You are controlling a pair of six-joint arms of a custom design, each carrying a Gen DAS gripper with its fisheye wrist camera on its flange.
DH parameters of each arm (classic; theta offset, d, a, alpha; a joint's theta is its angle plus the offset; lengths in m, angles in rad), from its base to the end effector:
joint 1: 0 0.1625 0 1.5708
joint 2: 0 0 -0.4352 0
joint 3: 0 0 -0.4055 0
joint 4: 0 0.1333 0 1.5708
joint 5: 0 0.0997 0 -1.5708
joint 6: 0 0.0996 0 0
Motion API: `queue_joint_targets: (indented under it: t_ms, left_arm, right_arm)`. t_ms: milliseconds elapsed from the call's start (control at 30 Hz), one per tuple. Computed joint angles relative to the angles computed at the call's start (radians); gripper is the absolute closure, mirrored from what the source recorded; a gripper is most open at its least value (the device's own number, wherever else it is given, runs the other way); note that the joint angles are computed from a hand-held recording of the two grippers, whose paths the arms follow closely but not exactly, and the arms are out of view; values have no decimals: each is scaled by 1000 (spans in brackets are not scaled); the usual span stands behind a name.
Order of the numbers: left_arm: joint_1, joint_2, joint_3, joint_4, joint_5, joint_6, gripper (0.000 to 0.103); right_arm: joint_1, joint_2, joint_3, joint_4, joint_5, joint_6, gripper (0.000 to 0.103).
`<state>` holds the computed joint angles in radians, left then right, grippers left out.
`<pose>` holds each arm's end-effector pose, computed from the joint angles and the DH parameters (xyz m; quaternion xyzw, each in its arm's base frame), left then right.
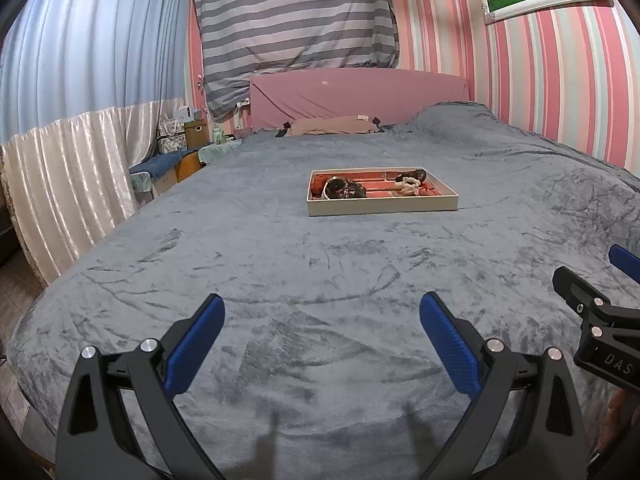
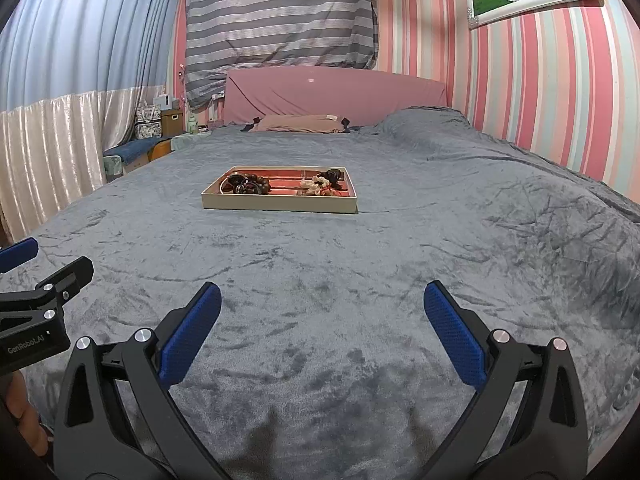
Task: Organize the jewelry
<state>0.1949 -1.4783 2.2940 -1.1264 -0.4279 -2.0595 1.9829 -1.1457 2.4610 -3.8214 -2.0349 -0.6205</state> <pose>-0.2600 -0.2796 0.1930 0.0724 0.7471 -0.5048 0.4263 0.2466 -0.3427 0.1940 0.3387 -0.8066 0.4150 0.2498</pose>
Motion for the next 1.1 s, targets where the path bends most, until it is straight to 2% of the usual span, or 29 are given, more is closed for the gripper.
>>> queue_joint_targets:
  t_ms: [1100]
  left_arm:
    - [6, -5, 5, -24, 8, 22, 7]
  right_arm:
    - [4, 5, -7, -6, -7, 0, 4]
